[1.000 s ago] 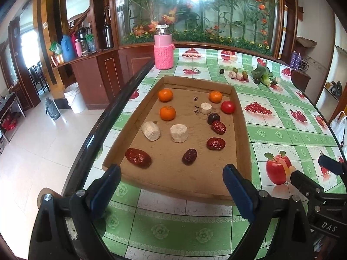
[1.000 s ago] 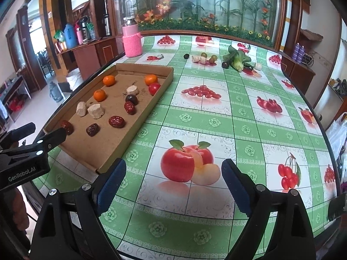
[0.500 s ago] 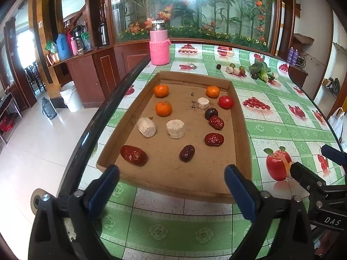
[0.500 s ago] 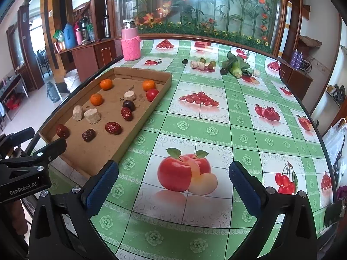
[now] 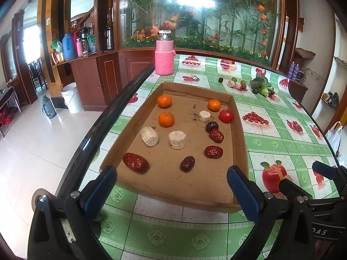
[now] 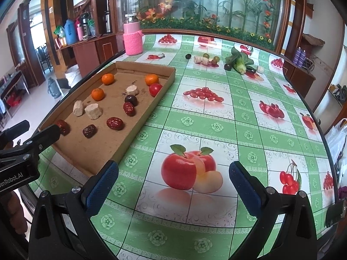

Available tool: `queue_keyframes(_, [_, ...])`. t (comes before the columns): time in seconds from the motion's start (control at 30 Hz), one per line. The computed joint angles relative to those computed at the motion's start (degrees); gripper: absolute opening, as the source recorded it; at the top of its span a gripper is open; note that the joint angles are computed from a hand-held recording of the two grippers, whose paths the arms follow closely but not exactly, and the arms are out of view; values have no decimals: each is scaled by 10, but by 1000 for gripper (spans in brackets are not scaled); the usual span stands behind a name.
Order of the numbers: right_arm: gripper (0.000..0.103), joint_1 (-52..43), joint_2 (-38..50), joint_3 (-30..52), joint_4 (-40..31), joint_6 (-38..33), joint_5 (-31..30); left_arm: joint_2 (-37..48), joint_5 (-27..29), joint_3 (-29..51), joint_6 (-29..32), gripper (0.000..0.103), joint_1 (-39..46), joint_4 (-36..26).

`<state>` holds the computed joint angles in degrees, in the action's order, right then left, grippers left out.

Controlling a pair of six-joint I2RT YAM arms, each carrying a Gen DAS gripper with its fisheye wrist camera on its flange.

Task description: Organize fruits

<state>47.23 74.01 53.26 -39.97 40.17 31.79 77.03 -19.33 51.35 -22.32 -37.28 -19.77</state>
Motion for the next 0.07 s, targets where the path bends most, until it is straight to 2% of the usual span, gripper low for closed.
queue_keyframes(0.07, [103, 0, 1, 1, -2, 1, -1, 0, -19, 1, -2, 103, -4, -3])
